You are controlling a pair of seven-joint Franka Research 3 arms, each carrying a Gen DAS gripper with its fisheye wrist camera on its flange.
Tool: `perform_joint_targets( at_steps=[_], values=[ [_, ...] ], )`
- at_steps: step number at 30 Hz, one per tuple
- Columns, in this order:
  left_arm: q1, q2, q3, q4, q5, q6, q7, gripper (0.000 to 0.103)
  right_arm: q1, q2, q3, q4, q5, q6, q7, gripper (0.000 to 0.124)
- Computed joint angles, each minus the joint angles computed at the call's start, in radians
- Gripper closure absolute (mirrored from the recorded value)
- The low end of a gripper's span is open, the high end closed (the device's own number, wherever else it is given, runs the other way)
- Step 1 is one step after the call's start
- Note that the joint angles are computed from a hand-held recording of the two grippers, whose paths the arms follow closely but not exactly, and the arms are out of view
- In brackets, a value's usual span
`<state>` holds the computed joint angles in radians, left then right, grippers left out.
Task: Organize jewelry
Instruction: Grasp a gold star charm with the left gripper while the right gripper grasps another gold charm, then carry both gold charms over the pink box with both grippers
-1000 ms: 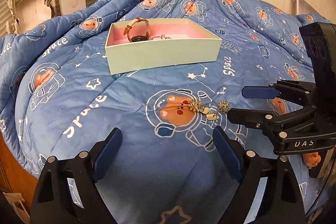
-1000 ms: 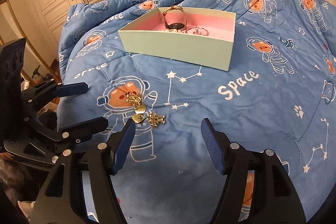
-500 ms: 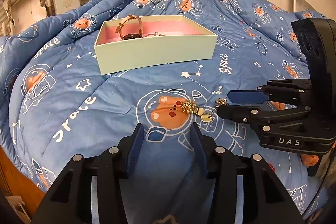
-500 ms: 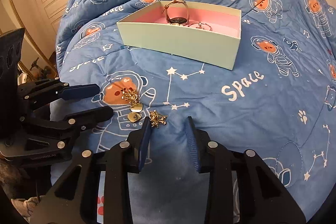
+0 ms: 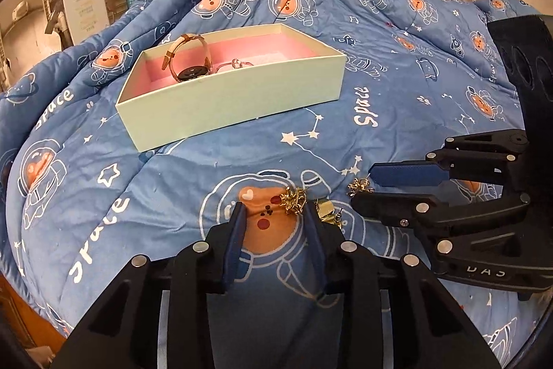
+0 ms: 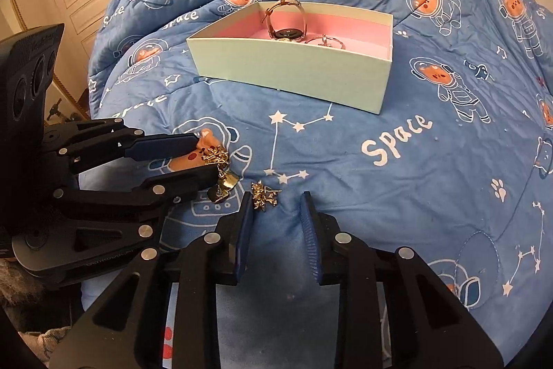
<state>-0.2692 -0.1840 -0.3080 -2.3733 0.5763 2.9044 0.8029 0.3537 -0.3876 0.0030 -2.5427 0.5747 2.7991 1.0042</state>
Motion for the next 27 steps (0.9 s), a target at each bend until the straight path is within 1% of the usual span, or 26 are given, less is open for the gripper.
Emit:
perform_joint_targets(
  at_steps=[3, 5, 8, 11, 17, 22, 26, 27],
  values=[
    [-0.004, 0.010, 0.001, 0.012, -0.005, 0.002, 0.006, 0.075, 0.000, 0.001, 0.001, 0.001, 0.001, 0.003, 0.006, 0.098],
    [-0.010, 0.017, 0.004, 0.019, -0.014, 0.006, 0.018, 0.080, 0.002, 0.003, -0.001, 0.004, 0.005, 0.003, 0.008, 0.101],
    [-0.020, 0.025, 0.010, 0.024, -0.036, 0.008, 0.042, 0.086, 0.007, 0.006, -0.010, 0.007, 0.022, -0.003, 0.001, 0.105],
    [-0.029, 0.025, 0.020, 0.021, -0.071, 0.015, 0.066, 0.086, 0.009, 0.005, -0.015, 0.008, 0.037, -0.007, -0.006, 0.108],
    [-0.063, 0.008, 0.049, 0.002, -0.200, 0.031, 0.166, 0.086, 0.014, 0.001, -0.026, 0.013, 0.071, -0.024, -0.024, 0.109],
    [-0.096, -0.017, 0.074, -0.015, -0.315, 0.032, 0.254, 0.086, 0.011, -0.006, -0.038, 0.022, 0.109, -0.062, -0.040, 0.109],
    [-0.106, -0.040, 0.086, -0.028, -0.379, 0.033, 0.289, 0.086, 0.008, -0.016, -0.045, 0.029, 0.139, -0.094, -0.056, 0.109],
    [-0.107, -0.046, 0.089, -0.033, -0.393, 0.035, 0.294, 0.086, 0.009, -0.017, -0.049, 0.034, 0.150, -0.107, -0.062, 0.111]
  ],
)
